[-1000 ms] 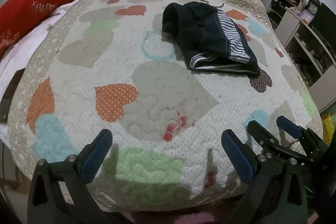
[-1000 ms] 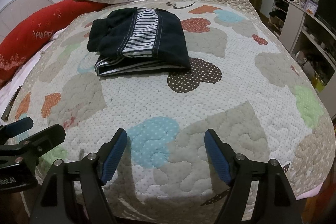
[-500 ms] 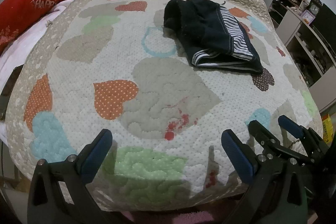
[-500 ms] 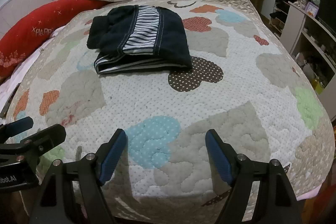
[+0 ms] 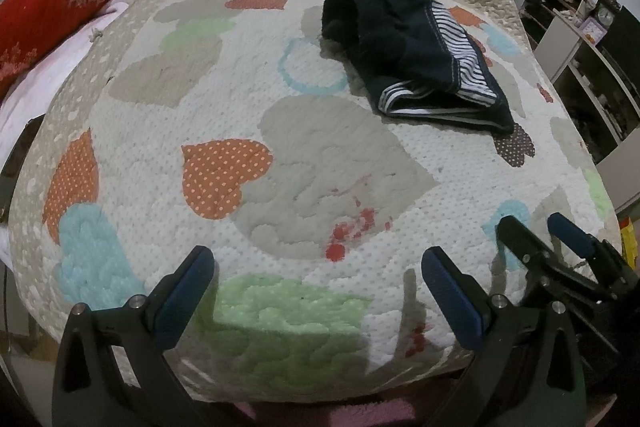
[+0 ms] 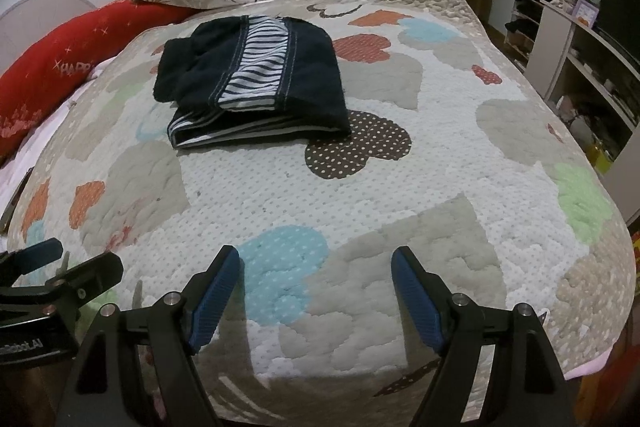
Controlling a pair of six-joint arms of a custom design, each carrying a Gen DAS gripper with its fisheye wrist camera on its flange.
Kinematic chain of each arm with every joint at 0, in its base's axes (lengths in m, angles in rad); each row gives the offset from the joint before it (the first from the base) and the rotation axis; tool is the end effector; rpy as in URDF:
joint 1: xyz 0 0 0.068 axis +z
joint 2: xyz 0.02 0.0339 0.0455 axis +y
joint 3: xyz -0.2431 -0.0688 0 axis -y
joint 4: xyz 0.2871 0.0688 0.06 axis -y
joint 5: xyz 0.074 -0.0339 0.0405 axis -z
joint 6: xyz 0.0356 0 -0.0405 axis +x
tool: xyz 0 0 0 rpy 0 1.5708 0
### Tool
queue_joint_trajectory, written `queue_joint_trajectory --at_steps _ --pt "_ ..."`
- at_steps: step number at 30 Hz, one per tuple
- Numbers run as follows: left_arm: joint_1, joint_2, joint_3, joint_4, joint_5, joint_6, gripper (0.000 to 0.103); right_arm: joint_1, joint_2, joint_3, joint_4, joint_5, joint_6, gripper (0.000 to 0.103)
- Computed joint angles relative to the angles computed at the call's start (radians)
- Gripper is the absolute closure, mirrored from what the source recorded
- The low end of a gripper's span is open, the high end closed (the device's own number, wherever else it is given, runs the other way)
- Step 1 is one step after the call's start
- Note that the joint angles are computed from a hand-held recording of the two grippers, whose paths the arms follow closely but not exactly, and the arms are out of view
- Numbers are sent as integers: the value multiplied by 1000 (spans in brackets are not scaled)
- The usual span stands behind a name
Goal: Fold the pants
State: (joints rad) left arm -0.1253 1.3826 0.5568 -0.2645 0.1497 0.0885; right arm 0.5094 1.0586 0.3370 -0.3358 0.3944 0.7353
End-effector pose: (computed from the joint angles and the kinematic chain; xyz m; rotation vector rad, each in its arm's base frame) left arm 0.2610 -0.0382 0.0851 0.3320 2.6361 -0.2111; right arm 0.1887 0.0897 0.0877 0.4124 2.4711 -0.0233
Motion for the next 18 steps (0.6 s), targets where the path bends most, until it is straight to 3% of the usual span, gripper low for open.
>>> queue_joint_trajectory --at_steps 18 --pt "23 59 1 50 13 6 0 22 123 67 45 40 -50 21"
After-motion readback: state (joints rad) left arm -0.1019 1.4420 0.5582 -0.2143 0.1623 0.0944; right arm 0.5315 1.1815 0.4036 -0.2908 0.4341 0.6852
